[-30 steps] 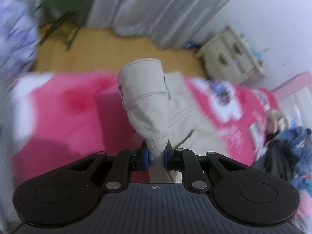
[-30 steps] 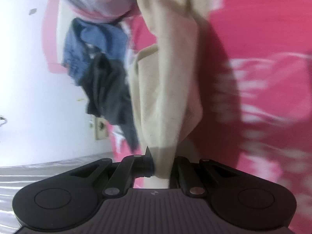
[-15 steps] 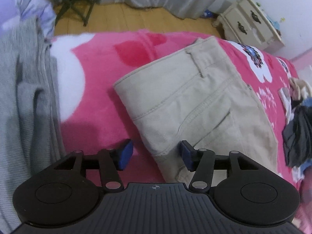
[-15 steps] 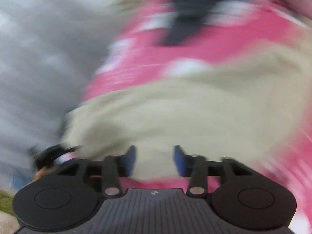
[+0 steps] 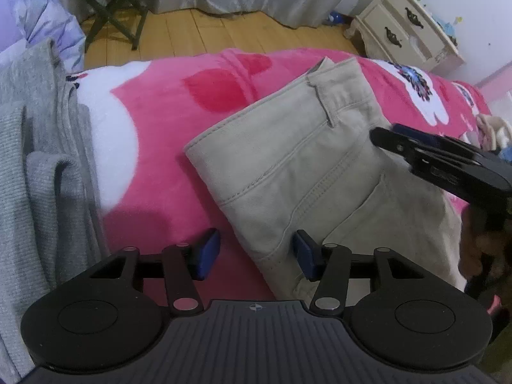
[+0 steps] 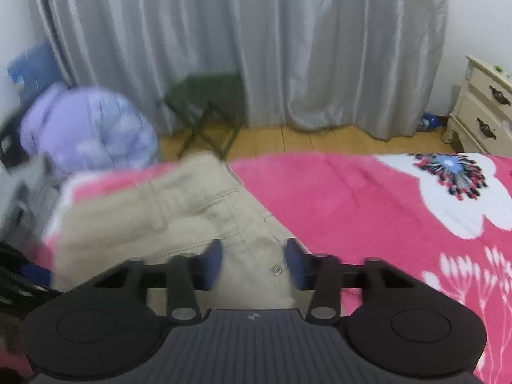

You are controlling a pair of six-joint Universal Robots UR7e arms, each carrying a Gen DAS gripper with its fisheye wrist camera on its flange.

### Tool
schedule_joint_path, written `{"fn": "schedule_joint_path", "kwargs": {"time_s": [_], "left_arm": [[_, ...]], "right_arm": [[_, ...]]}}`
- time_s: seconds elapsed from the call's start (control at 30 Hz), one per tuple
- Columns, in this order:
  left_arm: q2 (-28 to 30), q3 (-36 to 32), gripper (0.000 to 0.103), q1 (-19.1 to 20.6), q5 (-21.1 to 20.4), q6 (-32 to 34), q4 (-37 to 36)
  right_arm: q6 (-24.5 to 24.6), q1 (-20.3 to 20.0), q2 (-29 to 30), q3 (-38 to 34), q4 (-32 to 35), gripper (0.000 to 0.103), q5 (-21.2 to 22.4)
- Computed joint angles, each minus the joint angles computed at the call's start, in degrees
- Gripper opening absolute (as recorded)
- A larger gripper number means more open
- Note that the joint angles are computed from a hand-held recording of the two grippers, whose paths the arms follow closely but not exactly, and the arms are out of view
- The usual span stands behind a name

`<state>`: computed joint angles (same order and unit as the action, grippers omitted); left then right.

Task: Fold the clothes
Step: 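Press the folded trousers flat with the right tool while the left tool hovers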

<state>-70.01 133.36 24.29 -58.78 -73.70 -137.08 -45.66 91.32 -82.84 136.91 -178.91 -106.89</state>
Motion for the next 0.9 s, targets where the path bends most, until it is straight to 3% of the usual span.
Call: {"fn": "schedule_joint_path", "kwargs": {"time_s": [0.03, 0.07, 0.2, 0.33, 0.4, 0.47, 0.53, 0.57, 0.6, 0.63, 0.67, 0.9], "left_arm": [[0.0, 0.0, 0.051, -0.1, 0.2, 0.1, 0.3], [0.1, -0.2, 0.051, -0.2, 0.3, 0.4, 0.6], [0.1, -0.8, 0.051, -0.2, 0.9, 1.5, 1.6], [0.7, -1.5, 0.052, 0.4, 0.8, 2.1, 2.2], [0.6, -1.1, 0.053, 0.5, 0.8, 2.3, 1.4], [0.4, -0.4, 0.053, 0.1, 1.0, 2.2, 0.6], [0.4, 0.0, 0.053, -0.2, 1.4, 1.9, 0.1], [0.4, 0.2, 0.053, -0.3, 1.5, 1.8, -0.1], [0.4, 0.4, 0.053, -0.5, 1.7, 1.6, -0.4], [0.4, 0.6, 0.053, -0.7, 1.9, 1.5, -0.6], [0.4, 0.5, 0.053, -0.7, 1.9, 1.5, -0.4], [-0.4, 1.2, 0.055, -0.3, 1.4, 2.3, -2.6]], "right_arm": [[1.2, -0.2, -0.7, 0.3, 0.1, 0.008, 0.8], [2.6, 0.0, -1.6, 1.0, -0.5, 0.002, 1.3], [2.8, 0.3, -1.0, 2.3, -8.5, 0.001, 2.2], [-0.4, -0.5, -0.6, 1.4, -6.2, 0.001, 4.2], [-0.2, -1.1, -2.4, 0.4, -1.3, 0.007, 6.6], [-0.6, -1.3, -3.7, -0.6, 2.6, 0.041, 8.5], [-3.1, -0.6, -2.3, -1.5, 2.4, 0.05, 9.0], [-3.8, 0.2, -0.5, -2.6, 2.9, 0.05, 7.5], [-4.5, 1.0, 1.0, -3.4, 3.5, 0.045, 5.6], [-5.7, 1.6, 3.0, -4.0, 2.8, 0.025, 3.0], [-7.1, 2.1, 4.6, -4.2, 1.6, 0.013, 0.8], [-14.0, 5.2, 7.8, -1.0, -14.9, 0.007, -0.7]]}}
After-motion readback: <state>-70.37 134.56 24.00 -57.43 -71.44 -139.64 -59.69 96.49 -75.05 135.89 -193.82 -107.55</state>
